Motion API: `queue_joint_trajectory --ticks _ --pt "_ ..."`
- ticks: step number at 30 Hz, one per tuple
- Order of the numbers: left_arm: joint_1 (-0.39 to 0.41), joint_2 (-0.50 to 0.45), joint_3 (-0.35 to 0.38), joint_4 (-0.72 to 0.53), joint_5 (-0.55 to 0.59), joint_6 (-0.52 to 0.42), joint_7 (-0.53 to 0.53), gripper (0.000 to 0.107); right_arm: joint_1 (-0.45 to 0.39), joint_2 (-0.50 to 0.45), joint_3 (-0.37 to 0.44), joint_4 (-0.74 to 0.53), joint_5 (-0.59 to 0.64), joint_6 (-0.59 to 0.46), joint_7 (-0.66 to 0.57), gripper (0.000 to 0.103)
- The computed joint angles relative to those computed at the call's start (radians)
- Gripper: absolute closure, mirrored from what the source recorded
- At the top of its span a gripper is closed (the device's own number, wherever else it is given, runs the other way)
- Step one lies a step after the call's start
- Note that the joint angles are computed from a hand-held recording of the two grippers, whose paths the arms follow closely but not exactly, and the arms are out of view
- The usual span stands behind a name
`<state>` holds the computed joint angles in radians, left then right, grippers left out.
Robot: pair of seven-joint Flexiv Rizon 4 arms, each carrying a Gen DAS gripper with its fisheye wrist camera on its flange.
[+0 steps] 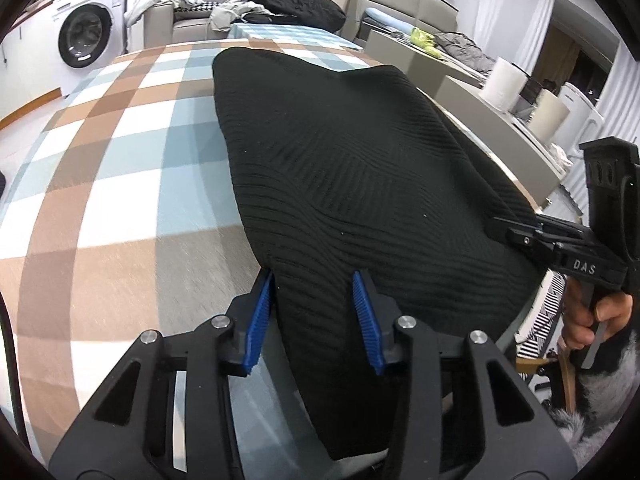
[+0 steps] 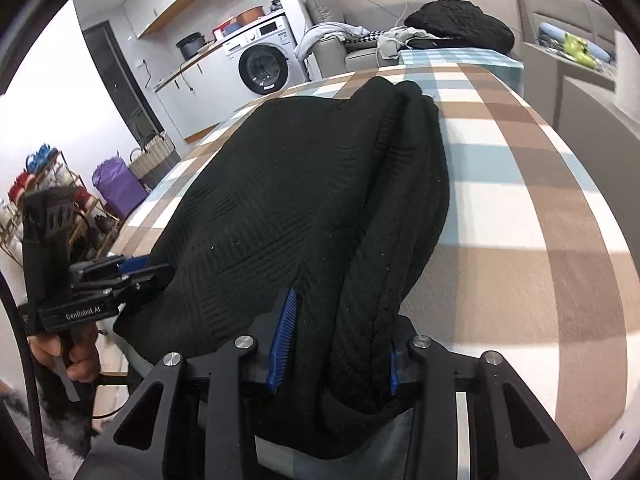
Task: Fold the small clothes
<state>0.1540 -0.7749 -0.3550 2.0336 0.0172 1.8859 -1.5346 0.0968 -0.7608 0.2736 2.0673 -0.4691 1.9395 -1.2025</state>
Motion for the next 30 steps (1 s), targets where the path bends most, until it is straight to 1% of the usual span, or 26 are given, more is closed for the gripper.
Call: queue_joint_trajectory --ticks 1,3,5,8,11,14,18,20,23,26,27,29,30 --pt "-0.011 0.002 0.014 -0.010 -0.008 -0.007 0.002 0.070 0.024 -0.004 -0.016 -0.018 0.010 -0.010 0.001 0.067" --pt "-0.040 0.005 0.052 -0.041 -0.031 -0.033 0.011 0.070 0.030 -0.014 -0.012 -0.052 0.006 -0.043 0.003 0.067" --pt "-0.060 0.004 0.082 -0.072 -0.058 -0.058 0.020 0.071 0.029 -0.029 0.003 -0.092 0.008 -0.078 0.011 0.067" --pt "-0.114 -0.006 0.152 -0.138 -0.108 -0.105 0.041 0.071 0.008 -0.071 0.049 -0.184 0.003 -0.154 0.018 0.067" --pt "-0.153 -0.020 0.206 -0.202 -0.151 -0.159 0.065 0.071 0.016 -0.107 0.068 -0.268 0.033 -0.213 0.021 0.067" --pt "-0.203 -0.039 0.274 -0.270 -0.184 -0.213 0.089 0.071 0.046 -0.130 0.056 -0.336 0.073 -0.255 0.019 0.067" --pt "-0.224 -0.070 0.306 -0.334 -0.217 -0.243 0.098 0.071 0.081 -0.156 0.036 -0.407 0.126 -0.288 0.015 0.067" --pt "-0.231 -0.086 0.319 -0.365 -0.229 -0.252 0.099 0.071 0.082 -0.168 0.045 -0.438 0.142 -0.307 0.005 0.067" --pt "-0.218 -0.107 0.310 -0.392 -0.236 -0.250 0.110 0.071 0.074 -0.181 0.062 -0.468 0.166 -0.326 -0.018 0.067" --pt "-0.210 -0.113 0.303 -0.392 -0.237 -0.237 0.118 0.071 0.098 -0.169 0.035 -0.455 0.186 -0.315 -0.034 0.067" --pt "-0.203 -0.111 0.293 -0.383 -0.235 -0.224 0.121 0.071 0.115 -0.163 0.013 -0.448 0.191 -0.307 -0.036 0.066" --pt "-0.202 -0.103 0.291 -0.365 -0.237 -0.204 0.118 0.070 0.143 -0.147 -0.024 -0.424 0.204 -0.275 -0.033 0.056" --pt "-0.198 -0.094 0.286 -0.347 -0.233 -0.192 0.120 0.068 0.145 -0.144 -0.026 -0.421 0.206 -0.269 -0.033 0.053"
